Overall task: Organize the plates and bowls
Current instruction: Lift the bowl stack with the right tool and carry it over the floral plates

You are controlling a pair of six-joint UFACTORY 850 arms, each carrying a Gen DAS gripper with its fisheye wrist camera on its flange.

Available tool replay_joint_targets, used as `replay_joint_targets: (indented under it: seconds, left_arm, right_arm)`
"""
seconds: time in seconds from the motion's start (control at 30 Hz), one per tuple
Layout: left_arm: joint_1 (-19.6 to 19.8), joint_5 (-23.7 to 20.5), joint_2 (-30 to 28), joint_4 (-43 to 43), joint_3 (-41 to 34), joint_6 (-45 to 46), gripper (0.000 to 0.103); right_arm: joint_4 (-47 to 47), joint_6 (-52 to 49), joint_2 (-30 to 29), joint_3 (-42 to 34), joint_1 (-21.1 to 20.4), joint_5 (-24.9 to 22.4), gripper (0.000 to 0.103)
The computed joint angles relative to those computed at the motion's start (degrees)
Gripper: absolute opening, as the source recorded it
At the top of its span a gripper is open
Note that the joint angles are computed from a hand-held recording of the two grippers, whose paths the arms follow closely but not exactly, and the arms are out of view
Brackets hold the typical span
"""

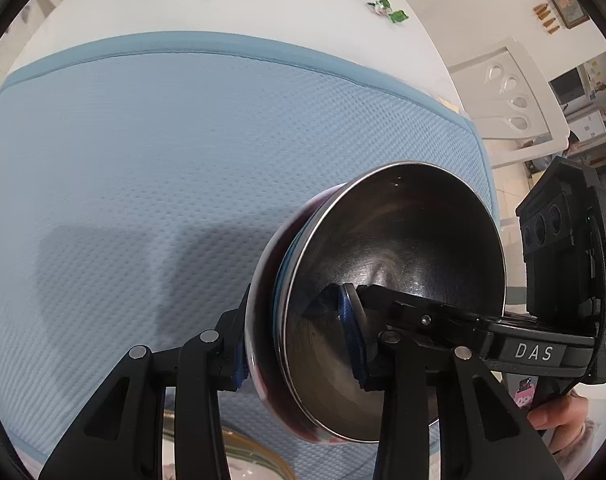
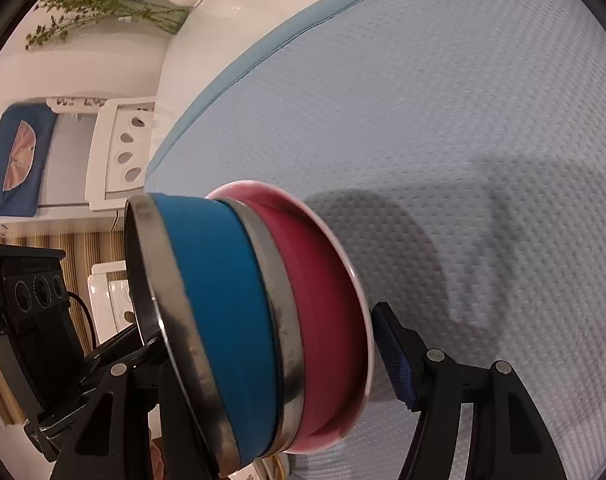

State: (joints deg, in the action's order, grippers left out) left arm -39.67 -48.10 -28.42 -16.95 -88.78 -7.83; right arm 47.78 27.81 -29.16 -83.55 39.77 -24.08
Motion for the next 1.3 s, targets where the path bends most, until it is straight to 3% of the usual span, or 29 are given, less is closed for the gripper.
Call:
replay_joint_targets:
  seconds: [0.37,0.6,1.3]
  left_arm:
    - [0.16,1.36,4.19,2.33,2.58,-2.65,0.035]
    - [0.66,2.76,8.13,2.54,5.82,-4.55,0.035]
    - [5.86,6.11,25.43,4.75,23.8,-10.59,0.035]
  right_arm:
    - [-5.35,2.82,0.63,-2.36,1.06,-0.79,0.063]
    - [-12.11,9.14,0.21,-6.12,2.51,-3.97,0.063]
    - [-17.37,9.57,-11.84,-27.45,9.38,-16.74,0.063]
